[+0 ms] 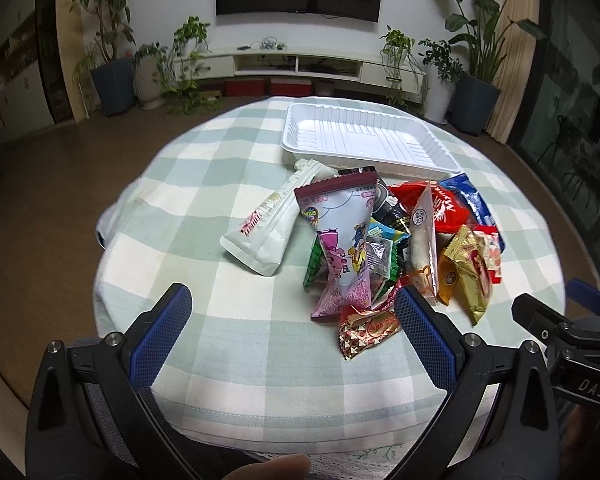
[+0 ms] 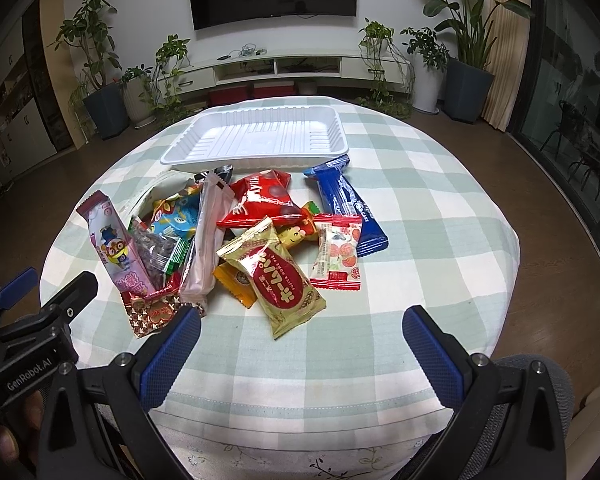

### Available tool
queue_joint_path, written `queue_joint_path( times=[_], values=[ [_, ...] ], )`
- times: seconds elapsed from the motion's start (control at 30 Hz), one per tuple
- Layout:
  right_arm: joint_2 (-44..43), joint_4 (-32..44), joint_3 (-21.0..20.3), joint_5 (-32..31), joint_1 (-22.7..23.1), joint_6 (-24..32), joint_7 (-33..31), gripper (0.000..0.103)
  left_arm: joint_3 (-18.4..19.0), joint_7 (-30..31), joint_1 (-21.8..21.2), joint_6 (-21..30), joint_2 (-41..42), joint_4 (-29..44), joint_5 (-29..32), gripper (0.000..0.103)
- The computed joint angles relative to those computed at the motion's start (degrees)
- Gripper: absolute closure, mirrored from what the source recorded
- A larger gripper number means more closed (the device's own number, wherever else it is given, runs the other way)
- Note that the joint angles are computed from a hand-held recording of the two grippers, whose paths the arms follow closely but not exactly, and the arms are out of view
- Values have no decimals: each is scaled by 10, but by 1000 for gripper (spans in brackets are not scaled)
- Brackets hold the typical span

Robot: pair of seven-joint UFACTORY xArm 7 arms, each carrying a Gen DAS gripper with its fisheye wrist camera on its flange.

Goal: Organize snacks

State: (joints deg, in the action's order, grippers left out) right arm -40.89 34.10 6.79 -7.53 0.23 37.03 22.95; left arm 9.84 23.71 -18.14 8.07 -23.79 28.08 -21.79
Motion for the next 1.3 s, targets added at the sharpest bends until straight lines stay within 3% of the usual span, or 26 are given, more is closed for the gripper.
queue_joint_path(
  times=[0.1, 0.13, 0.17, 0.23, 0.37, 0.57, 0.67, 0.8, 0.87, 1.03, 1.1, 1.17, 1.23, 1.3],
  values=[
    [-6, -10, -7, 10, 7, -9, 0, 0, 139, 134, -129, 45, -10, 24, -102, 0],
    [-9, -14, -8, 14, 8, -13, 1, 0, 181, 182, -158, 89, -14, 39, -139, 0],
    [-14, -20, -10, 19, 10, -18, 2, 0, 198, 206, -167, 109, -12, 46, -156, 0],
    [-22, -26, -16, 26, 12, -25, 2, 0, 170, 201, -133, 100, -7, 38, -144, 0],
    [-19, -27, -40, 47, 19, -44, -19, 0, 97, 140, -36, 154, 39, 56, -79, 0],
    [-24, -40, -64, 82, 33, -68, -52, 0, 85, 172, 7, 193, 86, 111, -118, 0],
    [-19, -42, -79, 107, 42, -78, -71, 1, 70, 188, 30, 188, 110, 148, -122, 0],
    [-7, -40, -88, 134, 54, -76, -93, 5, 48, 241, 46, 174, 168, 211, -132, 1],
    [-3, -39, -90, 143, 57, -72, -102, 6, 37, 288, 52, 195, 199, 248, -142, 1],
    [5, -36, -87, 155, 53, -71, -116, 6, -13, 309, 75, 196, 250, 307, -58, 1],
    [10, -34, -87, 157, 49, -72, -118, 6, -28, 303, 85, 213, 274, 335, -30, 7],
    [16, -33, -88, 162, 50, -69, -121, 7, -41, 285, 97, 245, 309, 377, -10, 34],
    [22, -30, -91, 165, 50, -67, -127, 7, -55, 276, 114, 288, 348, 426, -8, 42],
    [25, -30, -91, 167, 47, -66, -129, 7, -69, 269, 128, 304, 368, 449, -4, 42]
  ],
)
